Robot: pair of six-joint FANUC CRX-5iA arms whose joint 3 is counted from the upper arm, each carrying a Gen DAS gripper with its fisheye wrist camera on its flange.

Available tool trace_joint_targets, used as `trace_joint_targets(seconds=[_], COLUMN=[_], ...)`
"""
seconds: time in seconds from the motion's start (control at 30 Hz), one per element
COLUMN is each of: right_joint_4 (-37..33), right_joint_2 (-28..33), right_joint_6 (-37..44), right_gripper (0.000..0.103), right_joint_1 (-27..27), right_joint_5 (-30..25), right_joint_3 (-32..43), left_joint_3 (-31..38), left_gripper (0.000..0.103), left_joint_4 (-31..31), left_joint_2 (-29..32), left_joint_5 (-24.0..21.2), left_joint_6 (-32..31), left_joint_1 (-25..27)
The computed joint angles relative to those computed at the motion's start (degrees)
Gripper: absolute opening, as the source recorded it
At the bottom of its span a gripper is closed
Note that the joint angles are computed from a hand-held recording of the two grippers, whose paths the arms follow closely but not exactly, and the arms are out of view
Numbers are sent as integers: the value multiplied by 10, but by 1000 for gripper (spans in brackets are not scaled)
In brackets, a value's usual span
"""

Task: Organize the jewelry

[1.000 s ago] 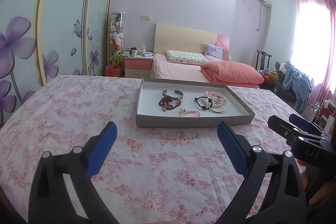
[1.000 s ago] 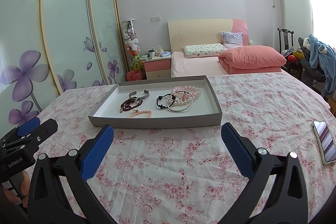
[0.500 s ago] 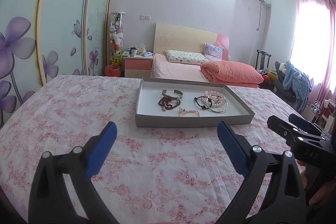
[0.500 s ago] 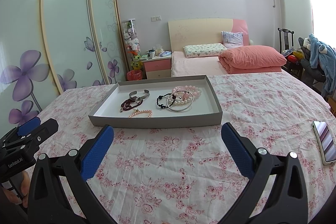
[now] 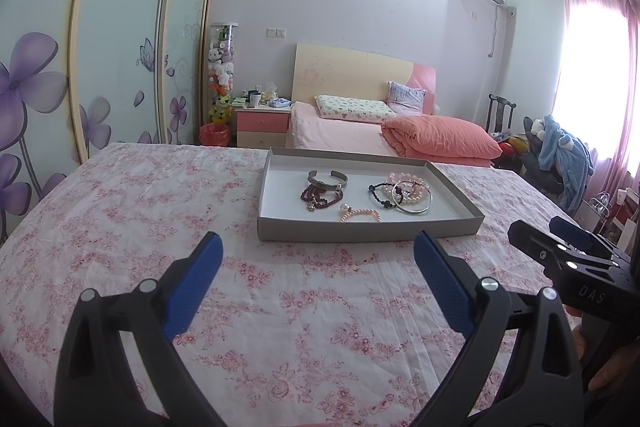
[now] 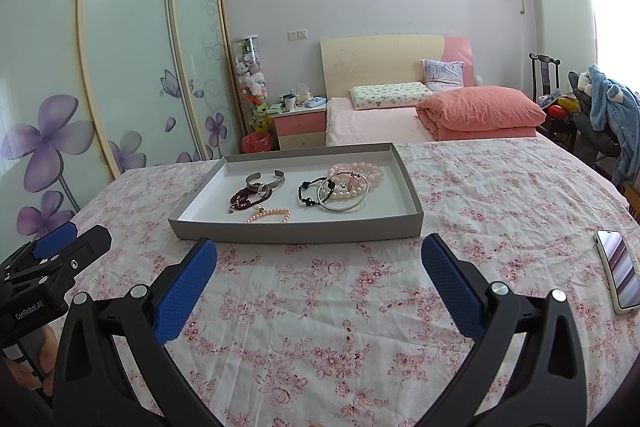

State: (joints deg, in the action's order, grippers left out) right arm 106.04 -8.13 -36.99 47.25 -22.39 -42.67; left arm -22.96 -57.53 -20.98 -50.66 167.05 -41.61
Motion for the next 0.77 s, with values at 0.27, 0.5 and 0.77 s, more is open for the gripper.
trace_joint_targets(seconds=[0.27,0.5,0.77], right_joint_4=[-2,-3,-4], right_joint_2=[0,-1,0], right_joint_6=[1,0,2], right_gripper=[101,101,101], right_joint_1=[1,4,4], right_joint_5=[0,-4,-3], right_joint_3=[0,-2,-1], left_joint_3=[1,1,-2], left_gripper=[94,94,94], left_joint_4=[0,1,12], left_joint_2=[1,1,-4], left_joint_5=[-1,0,8], left_joint_6=[-1,-1,-11], left_joint_1=[0,0,7])
